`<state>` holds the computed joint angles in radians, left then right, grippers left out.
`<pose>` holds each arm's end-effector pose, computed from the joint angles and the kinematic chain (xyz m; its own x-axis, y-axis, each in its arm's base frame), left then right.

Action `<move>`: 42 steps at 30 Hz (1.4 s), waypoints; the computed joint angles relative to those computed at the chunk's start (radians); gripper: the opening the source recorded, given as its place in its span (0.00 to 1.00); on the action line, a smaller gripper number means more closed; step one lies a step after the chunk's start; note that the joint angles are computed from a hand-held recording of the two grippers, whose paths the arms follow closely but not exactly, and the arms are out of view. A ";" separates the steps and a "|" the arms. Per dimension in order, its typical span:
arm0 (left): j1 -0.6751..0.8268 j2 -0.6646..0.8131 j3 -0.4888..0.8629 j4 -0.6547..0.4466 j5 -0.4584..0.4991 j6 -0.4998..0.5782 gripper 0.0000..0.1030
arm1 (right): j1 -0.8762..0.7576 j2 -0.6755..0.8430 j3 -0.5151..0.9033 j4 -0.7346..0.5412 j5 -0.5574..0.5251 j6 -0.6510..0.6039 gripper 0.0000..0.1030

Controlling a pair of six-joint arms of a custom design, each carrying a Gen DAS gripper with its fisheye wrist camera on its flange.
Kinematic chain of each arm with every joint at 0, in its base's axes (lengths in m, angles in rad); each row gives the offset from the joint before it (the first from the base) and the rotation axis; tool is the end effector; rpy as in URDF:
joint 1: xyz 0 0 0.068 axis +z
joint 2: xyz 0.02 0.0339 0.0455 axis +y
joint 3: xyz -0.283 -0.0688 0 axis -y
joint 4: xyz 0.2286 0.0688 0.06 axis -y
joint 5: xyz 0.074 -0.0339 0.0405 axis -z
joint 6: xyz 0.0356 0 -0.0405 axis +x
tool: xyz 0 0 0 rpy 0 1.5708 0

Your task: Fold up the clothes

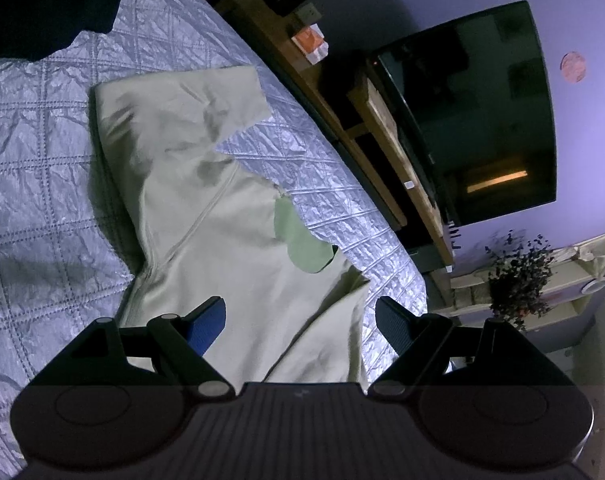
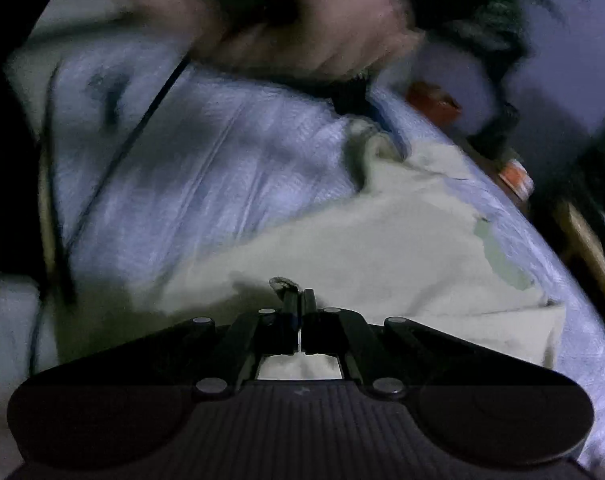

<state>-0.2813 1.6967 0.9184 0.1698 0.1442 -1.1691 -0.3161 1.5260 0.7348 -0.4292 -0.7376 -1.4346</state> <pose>0.3349 -0.1021 0.2141 -0.5718 -0.7829 -0.2452 -0.3538 0.5050 -0.7873 0.2404 -0.0535 0.1816 -0.1318 -0.7284 -0.6724 -0.8830 0.3945 -0.2543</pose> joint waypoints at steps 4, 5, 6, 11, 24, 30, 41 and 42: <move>-0.003 0.004 0.004 -0.006 -0.002 0.001 0.77 | 0.056 0.070 0.055 -0.164 -0.005 -0.028 0.25; -0.004 0.004 0.004 -0.007 -0.003 0.002 0.77 | 0.064 0.067 0.042 -0.165 0.013 -0.039 0.26; -0.004 0.003 0.005 -0.011 -0.003 0.005 0.77 | 0.047 0.066 0.036 -0.175 -0.002 -0.056 0.26; 0.002 -0.009 0.001 -0.010 -0.009 0.007 0.77 | -0.095 0.194 0.181 -0.220 -0.039 0.208 0.45; -0.019 0.018 0.035 -0.038 -0.015 0.030 0.77 | -0.118 0.472 0.483 -0.192 -0.013 0.711 0.39; -0.022 0.022 0.042 -0.041 -0.015 0.032 0.77 | -0.158 0.456 0.488 -0.251 -0.027 0.680 0.02; -0.024 0.013 0.042 -0.053 -0.020 0.035 0.77 | -0.173 0.280 0.420 -0.204 0.232 0.421 0.06; -0.025 0.013 0.043 -0.055 -0.021 0.035 0.77 | -0.177 0.224 0.350 -0.104 0.227 0.396 0.06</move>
<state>-0.3058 1.7099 0.9610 0.1150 0.1232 -1.1341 -0.4936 1.7503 1.0849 -0.5330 -0.5106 -1.0389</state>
